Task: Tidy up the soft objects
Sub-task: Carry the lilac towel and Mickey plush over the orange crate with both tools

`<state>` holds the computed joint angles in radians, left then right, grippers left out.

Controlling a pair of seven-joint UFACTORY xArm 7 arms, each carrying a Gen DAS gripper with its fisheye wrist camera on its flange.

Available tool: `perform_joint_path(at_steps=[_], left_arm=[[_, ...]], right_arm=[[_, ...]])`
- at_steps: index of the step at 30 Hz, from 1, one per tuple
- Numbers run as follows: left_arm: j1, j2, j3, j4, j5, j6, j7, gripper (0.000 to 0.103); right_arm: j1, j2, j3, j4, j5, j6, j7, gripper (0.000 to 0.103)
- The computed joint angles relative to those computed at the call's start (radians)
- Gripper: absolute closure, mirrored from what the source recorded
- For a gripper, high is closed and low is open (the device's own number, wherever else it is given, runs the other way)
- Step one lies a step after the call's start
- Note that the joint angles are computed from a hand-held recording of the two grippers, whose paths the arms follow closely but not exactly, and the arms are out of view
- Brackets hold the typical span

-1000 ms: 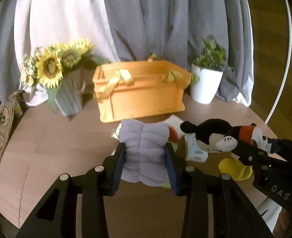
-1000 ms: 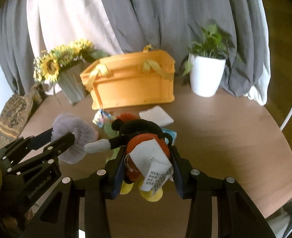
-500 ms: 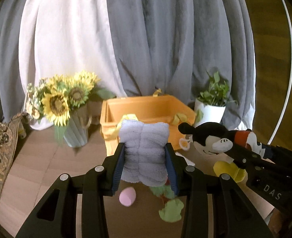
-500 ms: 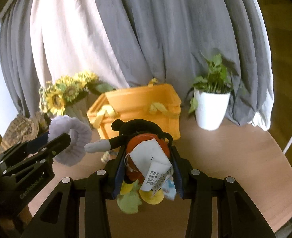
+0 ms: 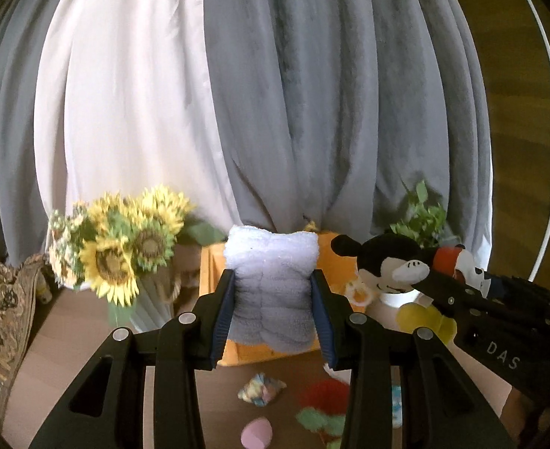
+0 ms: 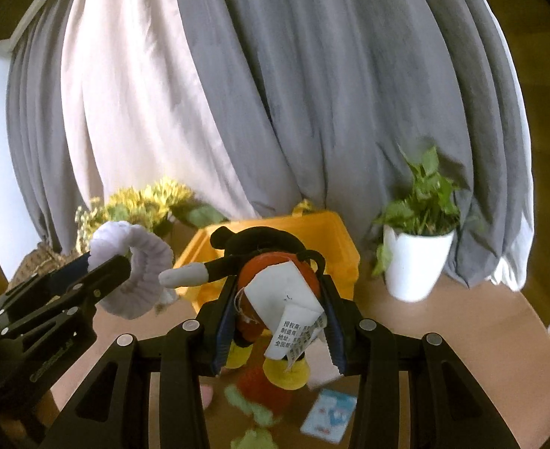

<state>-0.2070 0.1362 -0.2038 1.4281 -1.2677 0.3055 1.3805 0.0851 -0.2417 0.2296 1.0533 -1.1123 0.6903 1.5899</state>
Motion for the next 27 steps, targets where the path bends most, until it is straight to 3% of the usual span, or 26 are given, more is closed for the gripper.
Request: perform_joint_path(at_steps=[5, 12, 17, 27], left_arm=[[0.004, 0.074, -0.021, 0.099, 0.013, -0.028, -0.001, 0.064], [0.021, 0.199, -0.067, 0.246, 0.139, -0.055, -0.102, 0.064], [0.007, 0.291, -0.082, 0.343, 0.281, -0.068, -0.218, 0.064], [-0.087, 0.544, 0.004, 0.648, 0.638, 0.002, -0.566, 0.064]], right_arm=[[-0.018, 0.053, -0.026, 0.059, -0.059, -0.038, 0.015, 0.060], [-0.018, 0.132, -0.081, 0.142, -0.097, -0.086, -0.008, 0.060], [-0.015, 0.190, -0.126, 0.193, -0.097, -0.129, -0.039, 0.060], [-0.018, 0.343, -0.231, 0.301, -0.044, -0.255, -0.132, 0.060]])
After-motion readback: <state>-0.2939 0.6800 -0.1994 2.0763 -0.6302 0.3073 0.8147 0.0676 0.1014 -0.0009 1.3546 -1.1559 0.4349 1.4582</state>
